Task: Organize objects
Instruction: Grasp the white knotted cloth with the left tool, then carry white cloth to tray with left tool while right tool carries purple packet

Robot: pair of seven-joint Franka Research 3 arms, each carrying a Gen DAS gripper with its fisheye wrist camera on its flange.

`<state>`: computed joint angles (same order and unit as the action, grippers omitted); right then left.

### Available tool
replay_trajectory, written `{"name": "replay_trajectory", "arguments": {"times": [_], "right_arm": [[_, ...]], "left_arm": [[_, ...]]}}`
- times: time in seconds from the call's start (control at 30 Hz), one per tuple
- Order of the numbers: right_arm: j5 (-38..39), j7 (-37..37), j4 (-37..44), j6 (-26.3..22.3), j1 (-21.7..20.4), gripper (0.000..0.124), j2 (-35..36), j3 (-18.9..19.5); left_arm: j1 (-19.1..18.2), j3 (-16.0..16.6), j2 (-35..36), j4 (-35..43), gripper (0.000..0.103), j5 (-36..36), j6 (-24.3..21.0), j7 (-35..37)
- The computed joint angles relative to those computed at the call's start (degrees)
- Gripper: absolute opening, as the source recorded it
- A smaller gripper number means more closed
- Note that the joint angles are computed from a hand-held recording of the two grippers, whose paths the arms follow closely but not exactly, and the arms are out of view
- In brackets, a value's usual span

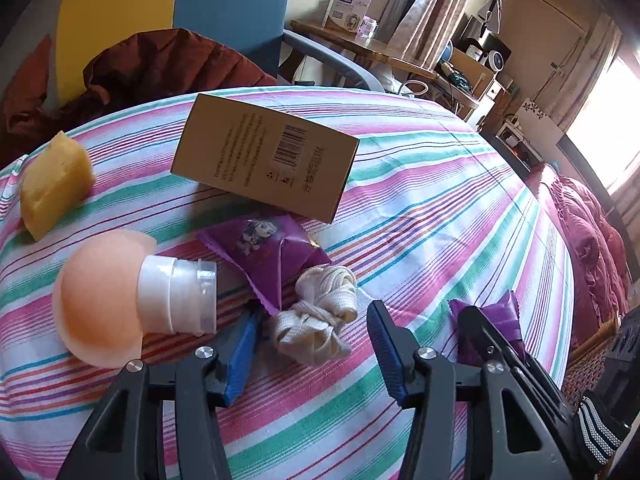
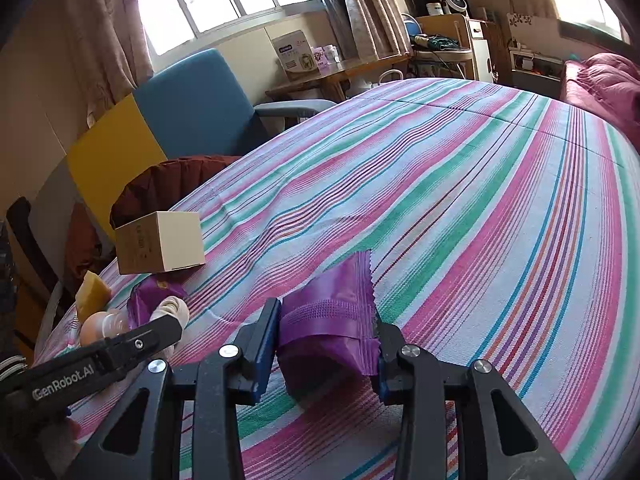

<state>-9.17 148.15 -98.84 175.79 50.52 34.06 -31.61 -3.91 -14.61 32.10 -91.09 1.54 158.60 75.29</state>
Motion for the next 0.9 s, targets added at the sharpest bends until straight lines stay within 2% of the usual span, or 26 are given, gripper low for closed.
{"name": "replay_trajectory", "arguments": {"times": [0.07, 0.2, 0.33, 0.63, 0.73, 0.83, 0.9], "right_arm": [[0.0, 0.1, -0.1, 0.1, 0.2, 0.040, 0.0, -0.2], [0.2, 0.1, -0.1, 0.2, 0.3, 0.040, 0.1, -0.4], [0.3, 0.0, -0.1, 0.2, 0.3, 0.040, 0.1, -0.4], [0.3, -0.1, -0.2, -0.1, 0.8, 0.040, 0.1, -0.9], [-0.9, 0.7, 0.1, -1.4, 2.4, 0.040, 0.3, -2.7], [-4.9, 2.5, 0.9, -2.8, 5.5, 0.039, 1.0, -6.0], [-9.2, 3.0, 1.6, -2.0, 8.5, 0.038, 1.9, -9.1]], "left_arm": [[-1.5, 1.7, -0.1, -0.5, 0.038, 2.4, 1.1, -0.7], [-3.4, 3.6, -2.2, -5.0, 0.034, 7.6, 5.5, -0.9], [0.2, 0.3, -5.2, -10.4, 0.034, 5.3, 8.5, 0.8], [6.0, -3.5, -12.6, -23.7, 0.033, -1.1, 17.5, -0.4], [5.7, -2.9, -14.4, -27.2, 0.033, -1.2, 20.3, -2.8], [6.0, -2.9, -15.7, -29.8, 0.033, -0.5, 22.6, -5.0], [7.9, -4.6, -16.8, -32.1, 0.033, -0.6, 24.3, -6.0]]}}
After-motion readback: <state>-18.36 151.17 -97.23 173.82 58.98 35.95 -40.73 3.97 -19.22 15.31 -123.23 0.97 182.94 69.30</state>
